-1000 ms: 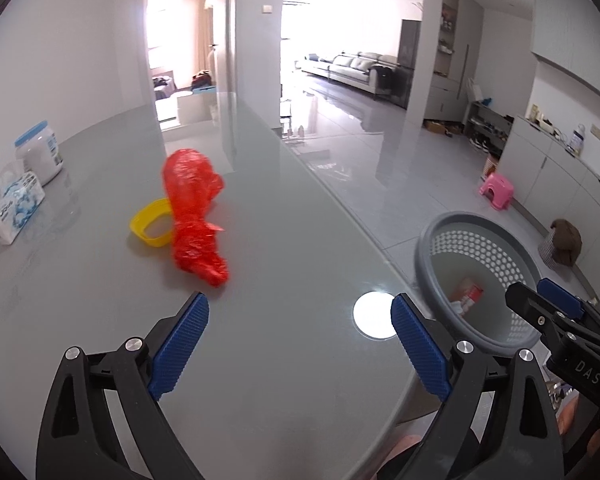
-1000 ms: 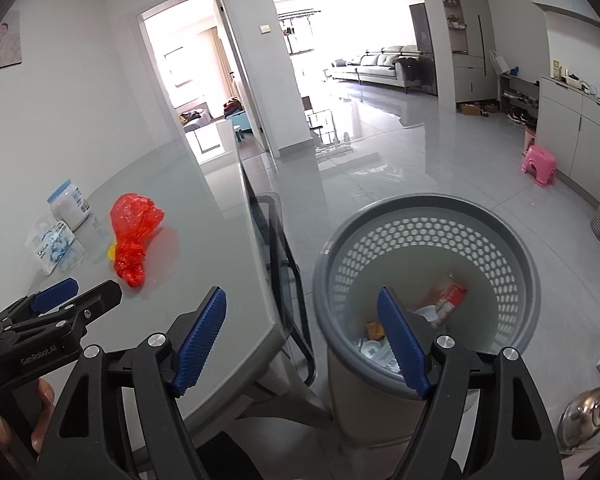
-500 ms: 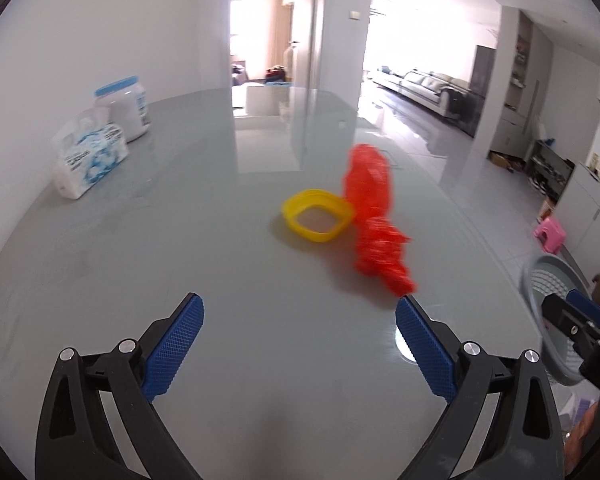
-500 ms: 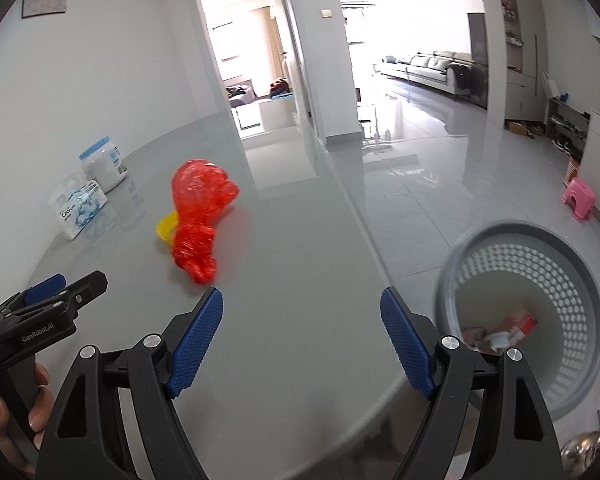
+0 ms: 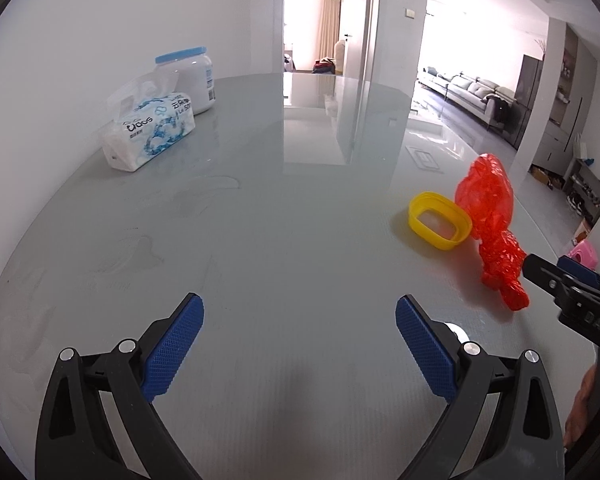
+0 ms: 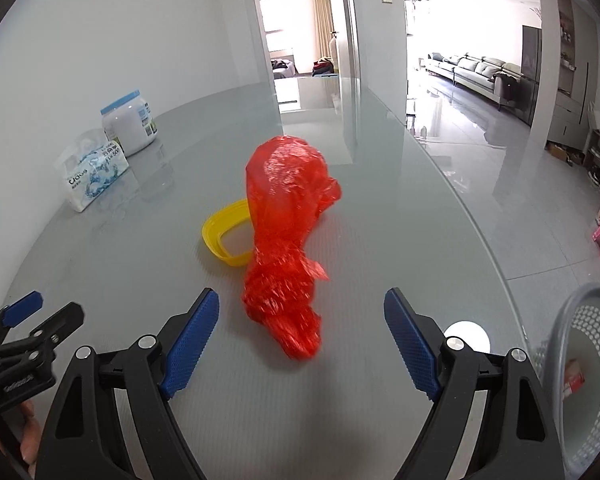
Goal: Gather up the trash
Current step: 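Reach to the red plastic bag and grasp it with the right gripper, then grasp the yellow plastic lid with the left gripper while the right holds the bag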
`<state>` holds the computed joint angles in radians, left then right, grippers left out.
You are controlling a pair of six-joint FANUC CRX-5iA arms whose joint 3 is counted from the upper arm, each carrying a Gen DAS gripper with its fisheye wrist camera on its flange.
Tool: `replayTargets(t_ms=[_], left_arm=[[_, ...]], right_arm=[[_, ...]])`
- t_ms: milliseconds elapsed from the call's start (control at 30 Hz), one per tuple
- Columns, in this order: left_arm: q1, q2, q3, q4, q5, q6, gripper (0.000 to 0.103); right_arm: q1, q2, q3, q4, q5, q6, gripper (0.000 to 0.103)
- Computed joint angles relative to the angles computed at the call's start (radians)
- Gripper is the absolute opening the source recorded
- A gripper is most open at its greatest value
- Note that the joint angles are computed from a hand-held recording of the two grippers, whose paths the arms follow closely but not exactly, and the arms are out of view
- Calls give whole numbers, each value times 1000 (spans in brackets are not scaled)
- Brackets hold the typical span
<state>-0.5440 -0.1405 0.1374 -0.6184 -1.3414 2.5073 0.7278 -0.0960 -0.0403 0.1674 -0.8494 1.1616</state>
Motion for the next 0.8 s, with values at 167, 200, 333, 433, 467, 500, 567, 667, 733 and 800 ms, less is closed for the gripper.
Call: replayTargets(t_ms=[167,200,333,433,467,500,567,667,733,800], left_arm=[[11,-13,-8,-4,5,-3,95],[12,-14,-9,-4,7,-3,95],[23,-13,-11,11,20,-15,95],[28,-2,0,21,29,-29,95],[28,4,6,24,33,-34,95],[26,11,13,25,36,-37,95],[19,29,31,23,42,-47,95],[18,65,58,41,64,-66,95],[20,98,84,58,73,-80,95],[27,132,111,84,94,-102,95]], right_arm=[[11,85,67,37,-41,-19,81],[9,100,80,34,-50,-18,81],[10,133,99,47,-67,-28,77],[4,155,128,14,-95,14,39],[2,154,128,5,-93,20,39],[-4,146,123,-6,-83,24,39],[-13,124,109,-17,-67,24,39],[-31,79,76,-21,-45,15,39],[-48,47,55,-25,-41,9,39],[-67,15,32,-33,-34,3,39]])
